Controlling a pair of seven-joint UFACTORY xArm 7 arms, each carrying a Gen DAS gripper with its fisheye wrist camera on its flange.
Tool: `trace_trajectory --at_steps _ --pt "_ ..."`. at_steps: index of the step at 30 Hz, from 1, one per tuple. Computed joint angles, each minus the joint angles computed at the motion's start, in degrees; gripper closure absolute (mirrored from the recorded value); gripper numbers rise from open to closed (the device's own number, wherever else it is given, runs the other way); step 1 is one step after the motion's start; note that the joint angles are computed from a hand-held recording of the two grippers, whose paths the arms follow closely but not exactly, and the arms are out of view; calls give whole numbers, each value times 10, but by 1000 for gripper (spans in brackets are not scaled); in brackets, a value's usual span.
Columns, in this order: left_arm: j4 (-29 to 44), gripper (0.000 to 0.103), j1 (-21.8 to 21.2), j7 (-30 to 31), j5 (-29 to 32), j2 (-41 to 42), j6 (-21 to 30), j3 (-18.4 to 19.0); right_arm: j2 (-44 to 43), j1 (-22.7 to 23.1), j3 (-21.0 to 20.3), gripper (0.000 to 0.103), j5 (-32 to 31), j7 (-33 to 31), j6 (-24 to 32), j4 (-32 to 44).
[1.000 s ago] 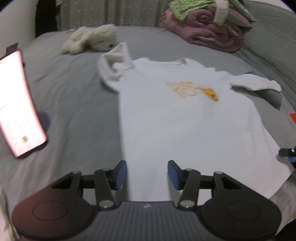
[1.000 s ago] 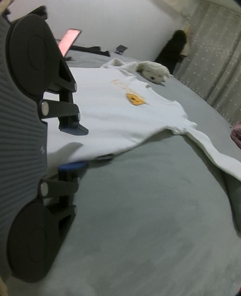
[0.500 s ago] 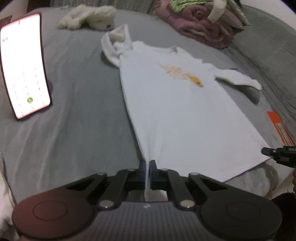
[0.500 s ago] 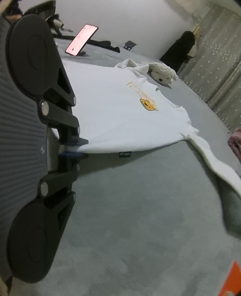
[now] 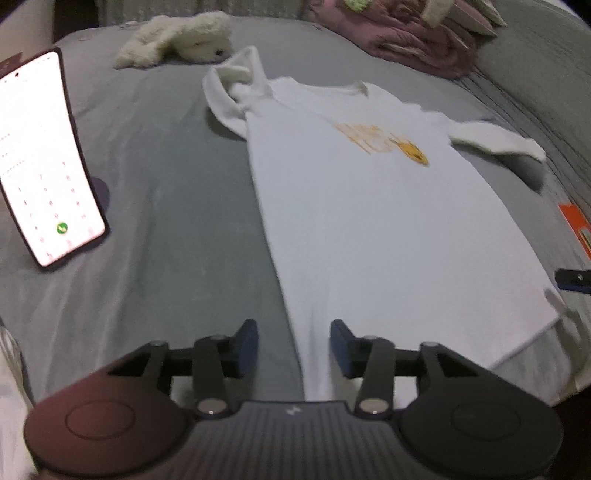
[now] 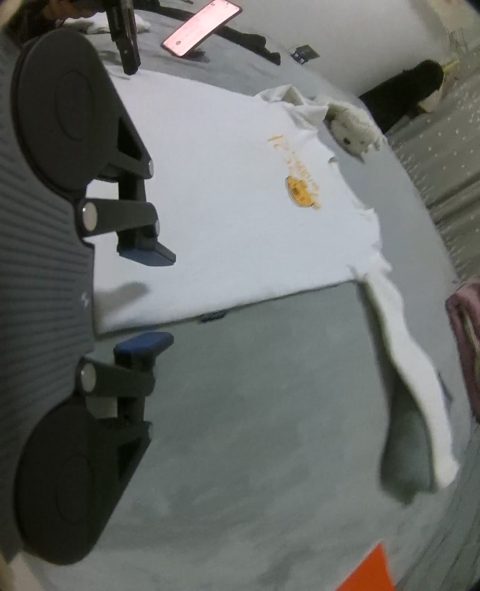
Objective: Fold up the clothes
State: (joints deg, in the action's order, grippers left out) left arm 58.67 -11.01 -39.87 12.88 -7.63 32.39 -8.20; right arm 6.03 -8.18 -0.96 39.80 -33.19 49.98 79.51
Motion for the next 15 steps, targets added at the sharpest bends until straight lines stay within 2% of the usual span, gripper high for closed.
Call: trace_trajectory --at_steps 3,7,15 --pt "15 38 9 -44 41 12 -4 -5 12 3 6 58 14 4 2 20" --pt "39 36 11 -93 94 30 8 -6 25 11 20 54 34 5 2 41" --pt "85 36 2 -163 147 71 18 11 78 35 49 51 44 41 -2 102"
